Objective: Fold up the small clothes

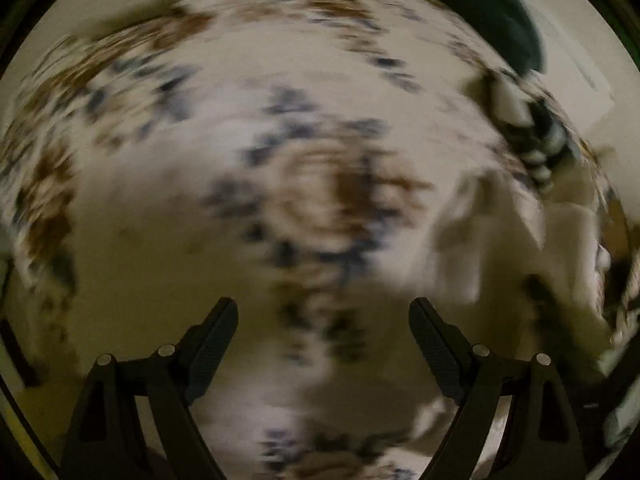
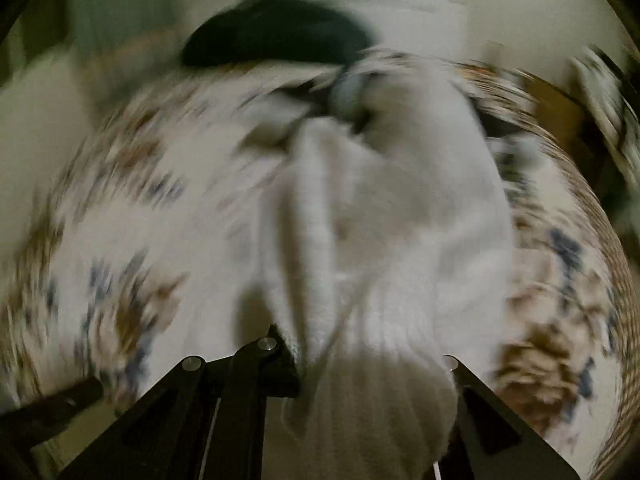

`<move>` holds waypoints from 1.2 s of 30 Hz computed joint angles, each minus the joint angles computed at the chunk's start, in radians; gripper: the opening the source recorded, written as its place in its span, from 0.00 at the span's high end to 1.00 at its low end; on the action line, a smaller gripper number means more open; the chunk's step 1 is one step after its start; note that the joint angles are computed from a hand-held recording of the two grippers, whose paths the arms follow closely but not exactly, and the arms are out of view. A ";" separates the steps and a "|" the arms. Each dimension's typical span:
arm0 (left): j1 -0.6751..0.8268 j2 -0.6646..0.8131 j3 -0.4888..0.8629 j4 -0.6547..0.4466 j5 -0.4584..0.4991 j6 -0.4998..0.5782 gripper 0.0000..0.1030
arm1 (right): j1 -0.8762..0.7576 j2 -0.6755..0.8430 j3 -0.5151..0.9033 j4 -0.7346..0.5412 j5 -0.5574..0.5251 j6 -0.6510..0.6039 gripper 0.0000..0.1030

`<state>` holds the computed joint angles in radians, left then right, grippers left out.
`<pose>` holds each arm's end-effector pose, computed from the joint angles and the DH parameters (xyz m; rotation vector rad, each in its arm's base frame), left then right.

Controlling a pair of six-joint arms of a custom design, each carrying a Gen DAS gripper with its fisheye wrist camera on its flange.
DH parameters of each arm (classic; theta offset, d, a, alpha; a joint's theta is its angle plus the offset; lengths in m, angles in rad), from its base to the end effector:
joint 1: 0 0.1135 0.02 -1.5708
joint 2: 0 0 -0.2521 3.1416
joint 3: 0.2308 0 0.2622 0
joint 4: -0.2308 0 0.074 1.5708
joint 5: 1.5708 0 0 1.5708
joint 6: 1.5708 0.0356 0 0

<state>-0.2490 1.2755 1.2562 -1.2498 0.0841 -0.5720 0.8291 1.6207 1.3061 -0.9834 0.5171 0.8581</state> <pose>0.2275 -0.0609 0.3052 -0.4456 2.8500 -0.2863 0.2306 0.2256 0.2423 0.1307 2.5708 -0.1885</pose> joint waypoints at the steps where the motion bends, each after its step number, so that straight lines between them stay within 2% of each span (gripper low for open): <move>1: 0.042 -0.030 -0.035 -0.006 0.004 0.007 0.15 | 0.033 0.087 0.031 0.039 -0.063 -0.009 0.88; 3: 0.112 -0.075 -0.090 -0.016 0.016 0.017 0.15 | 0.068 0.189 0.097 0.035 -0.112 -0.029 0.84; 5: 0.168 -0.118 -0.136 -0.023 0.044 0.015 0.15 | 0.092 0.232 0.149 0.008 -0.164 -0.094 0.64; 7: 0.186 -0.146 -0.161 -0.023 0.070 -0.002 0.15 | 0.072 0.136 0.076 0.062 -0.284 -0.108 0.27; 9: 0.168 -0.165 -0.162 -0.013 0.110 -0.041 0.15 | 0.017 0.004 -0.013 0.076 -0.401 -0.098 0.18; 11: 0.117 -0.151 -0.131 0.013 0.136 -0.084 0.15 | -0.035 -0.167 -0.107 0.056 -0.476 -0.072 0.18; 14: 0.019 -0.087 -0.089 0.102 0.167 -0.155 0.15 | -0.142 -0.350 -0.161 -0.082 -0.499 -0.069 0.17; 15: -0.014 -0.043 -0.081 0.166 0.211 -0.183 0.15 | -0.188 -0.393 -0.172 -0.131 -0.502 -0.085 0.17; 17: -0.056 0.030 -0.069 0.245 0.243 -0.209 0.15 | -0.315 -0.468 -0.188 -0.212 -0.523 -0.150 0.17; 19: -0.104 0.137 -0.053 0.313 0.227 -0.230 0.15 | -0.465 -0.486 -0.210 -0.234 -0.560 -0.254 0.17; 21: -0.129 0.241 -0.026 0.311 0.181 -0.195 0.14 | -0.616 -0.499 -0.229 -0.235 -0.622 -0.358 0.17; 22: -0.120 0.289 -0.049 0.332 0.176 -0.171 0.13 | -0.688 -0.491 -0.238 -0.227 -0.650 -0.412 0.17; 24: -0.073 0.261 -0.121 0.406 0.238 -0.183 0.13 | -0.780 -0.442 -0.240 -0.199 -0.686 -0.489 0.17; 26: -0.062 0.229 -0.110 0.373 0.244 -0.175 0.13 | -0.864 -0.389 -0.219 -0.180 -0.739 -0.563 0.17; 27: -0.069 0.200 -0.093 0.319 0.226 -0.187 0.13 | -0.895 -0.359 -0.205 -0.170 -0.773 -0.596 0.17; 29: -0.078 0.120 -0.111 0.280 0.215 -0.248 0.13 | -0.949 -0.276 -0.172 -0.136 -0.854 -0.660 0.16; 31: -0.105 -0.008 -0.177 0.262 0.225 -0.373 0.13 | -0.986 -0.175 -0.124 -0.116 -0.942 -0.709 0.09; 33: -0.147 -0.116 -0.258 0.289 0.248 -0.524 0.13 | -1.019 -0.050 -0.050 -0.104 -1.044 -0.754 0.09; 36: -0.289 -0.216 -0.389 0.413 0.238 -0.786 0.13 | -1.036 0.143 0.090 -0.137 -1.198 -0.843 0.08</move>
